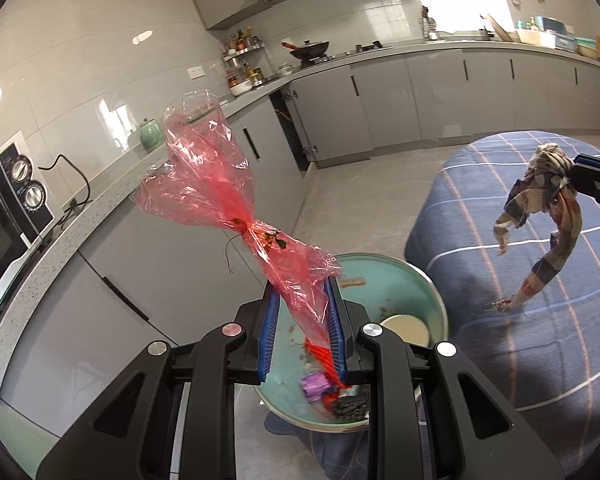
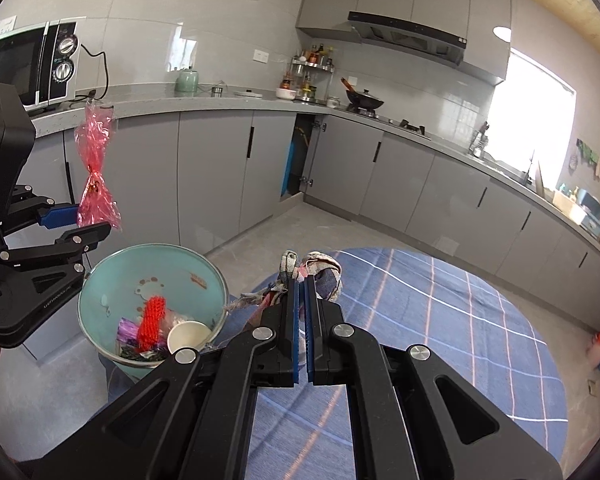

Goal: Collect trash
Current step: 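Carry the pink wrapper and patterned cloth with both tools over the teal bin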

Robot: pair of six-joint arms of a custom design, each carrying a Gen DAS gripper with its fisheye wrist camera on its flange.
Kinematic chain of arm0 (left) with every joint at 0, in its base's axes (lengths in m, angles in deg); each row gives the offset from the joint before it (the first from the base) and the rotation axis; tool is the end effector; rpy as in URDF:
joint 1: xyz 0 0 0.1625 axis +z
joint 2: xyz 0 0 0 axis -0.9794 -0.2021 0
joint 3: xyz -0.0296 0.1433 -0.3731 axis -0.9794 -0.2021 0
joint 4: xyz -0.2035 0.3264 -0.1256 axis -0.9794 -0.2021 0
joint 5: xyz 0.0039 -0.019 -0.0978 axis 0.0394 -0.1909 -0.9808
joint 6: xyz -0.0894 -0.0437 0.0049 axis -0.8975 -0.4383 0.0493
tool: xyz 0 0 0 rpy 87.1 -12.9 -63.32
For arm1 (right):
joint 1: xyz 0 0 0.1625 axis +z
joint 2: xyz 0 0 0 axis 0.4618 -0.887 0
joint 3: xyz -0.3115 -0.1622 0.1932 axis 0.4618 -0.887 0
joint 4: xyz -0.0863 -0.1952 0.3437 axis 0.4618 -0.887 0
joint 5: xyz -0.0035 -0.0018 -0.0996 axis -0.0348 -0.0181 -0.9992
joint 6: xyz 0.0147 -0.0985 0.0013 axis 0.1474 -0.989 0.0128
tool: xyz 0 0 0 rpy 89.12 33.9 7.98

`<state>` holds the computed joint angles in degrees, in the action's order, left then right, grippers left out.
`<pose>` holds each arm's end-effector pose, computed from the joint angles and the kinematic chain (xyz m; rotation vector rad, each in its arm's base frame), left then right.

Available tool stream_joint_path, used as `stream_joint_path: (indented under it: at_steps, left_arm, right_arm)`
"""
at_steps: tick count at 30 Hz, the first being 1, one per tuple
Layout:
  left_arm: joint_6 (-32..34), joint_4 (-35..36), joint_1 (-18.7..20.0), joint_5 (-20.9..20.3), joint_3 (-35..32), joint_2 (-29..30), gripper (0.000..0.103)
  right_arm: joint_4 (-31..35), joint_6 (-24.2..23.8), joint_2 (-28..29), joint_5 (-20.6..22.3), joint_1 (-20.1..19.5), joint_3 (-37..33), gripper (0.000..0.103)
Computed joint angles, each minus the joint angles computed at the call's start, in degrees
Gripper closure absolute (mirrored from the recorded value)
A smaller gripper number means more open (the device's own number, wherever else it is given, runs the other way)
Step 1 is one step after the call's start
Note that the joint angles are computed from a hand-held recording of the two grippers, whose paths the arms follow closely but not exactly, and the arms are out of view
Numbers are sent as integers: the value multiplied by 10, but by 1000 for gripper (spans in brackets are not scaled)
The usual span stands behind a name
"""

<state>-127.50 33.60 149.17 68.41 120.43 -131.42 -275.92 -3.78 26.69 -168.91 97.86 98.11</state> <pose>-0.0063 -0.6037 0.3369 0.9774 1.9221 -0.8685 0.4302 -0.5248 -0.0890 0.5360 -1.8820 1.1363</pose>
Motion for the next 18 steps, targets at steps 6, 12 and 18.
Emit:
stream_joint_path:
  at_steps: [6,12,18]
  left_arm:
    - [2,-8,11,-9,-25,9,80]
    - [13,-18,20,-20,-46,21,80]
    - [15,-19,30,-25,-67,32,80]
  right_arm:
    - [28,-4,17,10,-2,-36,100]
    - [54,-9,38,18,-2,-79,100]
    - [79,-14,56,28,-4,-115,100]
